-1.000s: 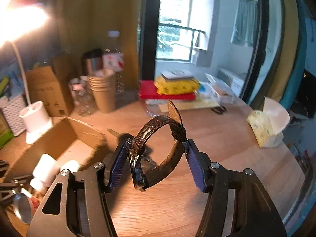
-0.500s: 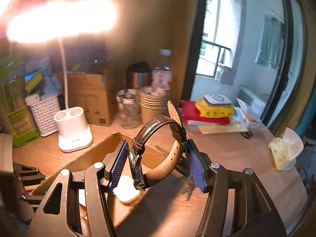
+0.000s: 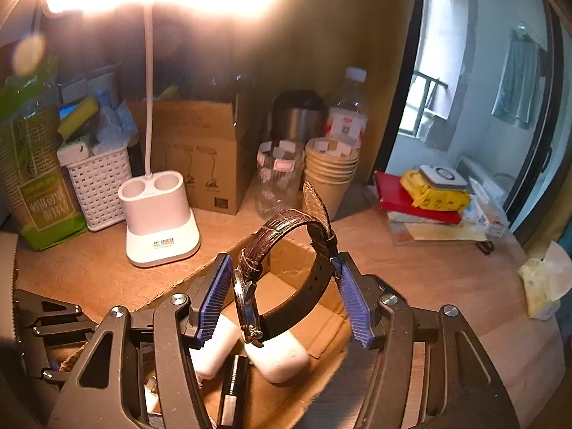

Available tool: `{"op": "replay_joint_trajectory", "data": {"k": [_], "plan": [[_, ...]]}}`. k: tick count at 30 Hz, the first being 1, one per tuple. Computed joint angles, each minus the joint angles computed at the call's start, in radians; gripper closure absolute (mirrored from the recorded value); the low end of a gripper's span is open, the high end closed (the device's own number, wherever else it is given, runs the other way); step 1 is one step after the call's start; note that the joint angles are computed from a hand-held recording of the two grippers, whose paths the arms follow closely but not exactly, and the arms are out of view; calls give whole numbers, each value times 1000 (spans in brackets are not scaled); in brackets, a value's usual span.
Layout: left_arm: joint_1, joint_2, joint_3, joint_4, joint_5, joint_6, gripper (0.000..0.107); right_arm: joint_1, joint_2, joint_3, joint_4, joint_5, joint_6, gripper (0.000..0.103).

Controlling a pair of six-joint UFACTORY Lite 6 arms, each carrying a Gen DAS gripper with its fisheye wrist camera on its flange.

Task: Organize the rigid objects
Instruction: 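Lift the watch into the box and open the right tool, then move the right tool to the black car key and grasp it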

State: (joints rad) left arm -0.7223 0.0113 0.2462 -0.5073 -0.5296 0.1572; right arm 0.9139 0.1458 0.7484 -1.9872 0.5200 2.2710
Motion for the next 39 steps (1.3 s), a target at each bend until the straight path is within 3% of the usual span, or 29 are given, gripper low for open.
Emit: {"op": "replay_joint_trajectory", "data": {"k": [10, 23, 30, 39], "plan": [[-2, -1, 0, -4, 0, 4, 93, 2, 180, 111, 27, -28, -45, 41], [-13, -1, -8, -15, -14, 6, 93, -30, 227, 184, 197, -115, -232, 36], [-4, 5, -8, 6, -14, -13, 93, -34, 189, 144, 116, -98, -120, 36], [-2, 7, -7, 9, -14, -14, 93, -44, -12, -42, -43, -22, 89, 36]]}}
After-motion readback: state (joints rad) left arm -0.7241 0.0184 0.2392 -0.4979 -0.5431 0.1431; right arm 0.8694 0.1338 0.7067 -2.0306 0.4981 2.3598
